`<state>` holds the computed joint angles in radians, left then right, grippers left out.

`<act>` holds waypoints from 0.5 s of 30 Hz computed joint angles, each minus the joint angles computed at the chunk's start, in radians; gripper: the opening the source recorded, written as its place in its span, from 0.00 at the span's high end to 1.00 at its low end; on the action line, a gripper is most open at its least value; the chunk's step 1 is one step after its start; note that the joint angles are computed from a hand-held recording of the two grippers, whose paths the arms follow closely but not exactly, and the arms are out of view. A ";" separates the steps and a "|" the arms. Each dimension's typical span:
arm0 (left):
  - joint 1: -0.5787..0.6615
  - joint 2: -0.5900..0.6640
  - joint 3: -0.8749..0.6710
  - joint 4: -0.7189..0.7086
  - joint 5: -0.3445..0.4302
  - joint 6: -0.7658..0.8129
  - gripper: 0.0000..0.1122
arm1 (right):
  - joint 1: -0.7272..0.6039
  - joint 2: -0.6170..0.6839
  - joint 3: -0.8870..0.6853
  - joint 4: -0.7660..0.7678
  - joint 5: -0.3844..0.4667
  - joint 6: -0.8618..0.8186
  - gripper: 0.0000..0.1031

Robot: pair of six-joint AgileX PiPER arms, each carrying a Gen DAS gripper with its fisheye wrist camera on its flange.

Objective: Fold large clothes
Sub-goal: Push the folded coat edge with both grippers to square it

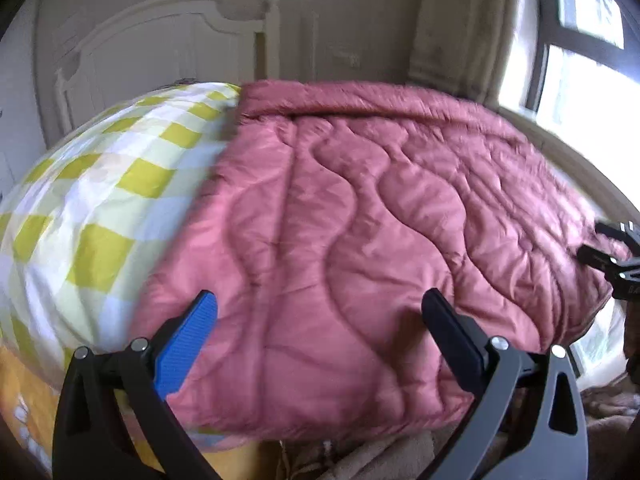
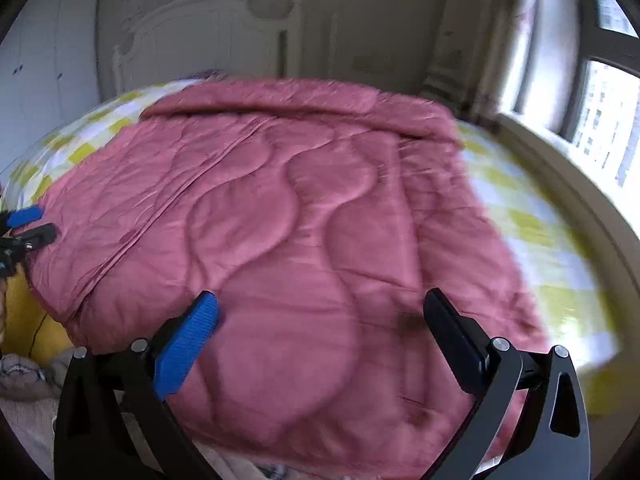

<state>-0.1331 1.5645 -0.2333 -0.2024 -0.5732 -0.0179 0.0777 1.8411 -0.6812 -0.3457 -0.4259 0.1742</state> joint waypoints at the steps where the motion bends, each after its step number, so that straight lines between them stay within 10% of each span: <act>1: 0.068 -0.022 0.025 0.087 -0.012 -0.070 0.10 | -0.027 -0.017 0.015 -0.021 -0.010 0.032 0.05; 9: 0.434 0.022 0.013 0.548 -0.037 -0.404 0.10 | -0.345 0.065 -0.066 -0.514 -0.037 0.565 0.07; 15: 0.228 0.021 0.061 0.316 -0.066 -0.188 0.17 | -0.271 0.070 0.031 -0.377 -0.146 0.312 0.44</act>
<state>0.0952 1.5850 -0.1722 0.1137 -0.6396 -0.2055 -0.1937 1.9116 -0.6506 -0.7226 -0.5721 0.4859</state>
